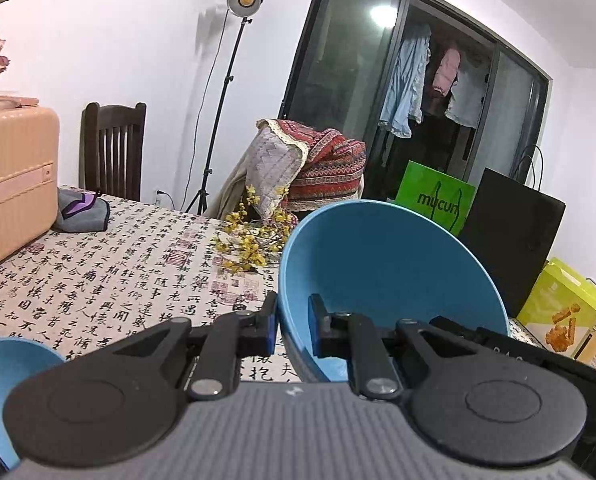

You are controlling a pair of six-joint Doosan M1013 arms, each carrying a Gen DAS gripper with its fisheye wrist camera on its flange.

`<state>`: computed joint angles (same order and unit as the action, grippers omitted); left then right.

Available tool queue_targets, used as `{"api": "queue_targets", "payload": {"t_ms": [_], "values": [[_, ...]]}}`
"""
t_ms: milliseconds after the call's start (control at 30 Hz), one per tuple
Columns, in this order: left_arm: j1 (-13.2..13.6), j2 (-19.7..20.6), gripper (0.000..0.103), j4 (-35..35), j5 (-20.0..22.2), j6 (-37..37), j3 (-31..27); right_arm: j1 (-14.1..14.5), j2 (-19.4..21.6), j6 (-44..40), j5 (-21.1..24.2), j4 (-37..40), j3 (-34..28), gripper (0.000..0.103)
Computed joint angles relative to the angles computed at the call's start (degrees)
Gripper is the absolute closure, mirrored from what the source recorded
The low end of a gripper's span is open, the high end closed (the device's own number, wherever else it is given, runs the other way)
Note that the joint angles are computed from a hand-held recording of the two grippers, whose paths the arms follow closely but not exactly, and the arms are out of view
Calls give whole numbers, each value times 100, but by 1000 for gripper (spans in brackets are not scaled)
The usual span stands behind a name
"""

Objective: Organize plates and bowls
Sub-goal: 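Lower the held blue bowl into the stacked blue bowls with both grippers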

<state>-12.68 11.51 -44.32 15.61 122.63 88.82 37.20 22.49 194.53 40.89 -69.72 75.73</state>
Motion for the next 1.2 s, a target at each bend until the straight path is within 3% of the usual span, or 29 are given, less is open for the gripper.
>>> {"api": "queue_targets", "payload": {"t_ms": [267, 1200], "values": [[44, -69, 88, 331, -92, -319, 76, 4, 29, 26, -212, 30, -25, 92], [313, -269, 88, 267, -268, -337, 353, 128, 195, -244, -629, 240, -243, 92]]}}
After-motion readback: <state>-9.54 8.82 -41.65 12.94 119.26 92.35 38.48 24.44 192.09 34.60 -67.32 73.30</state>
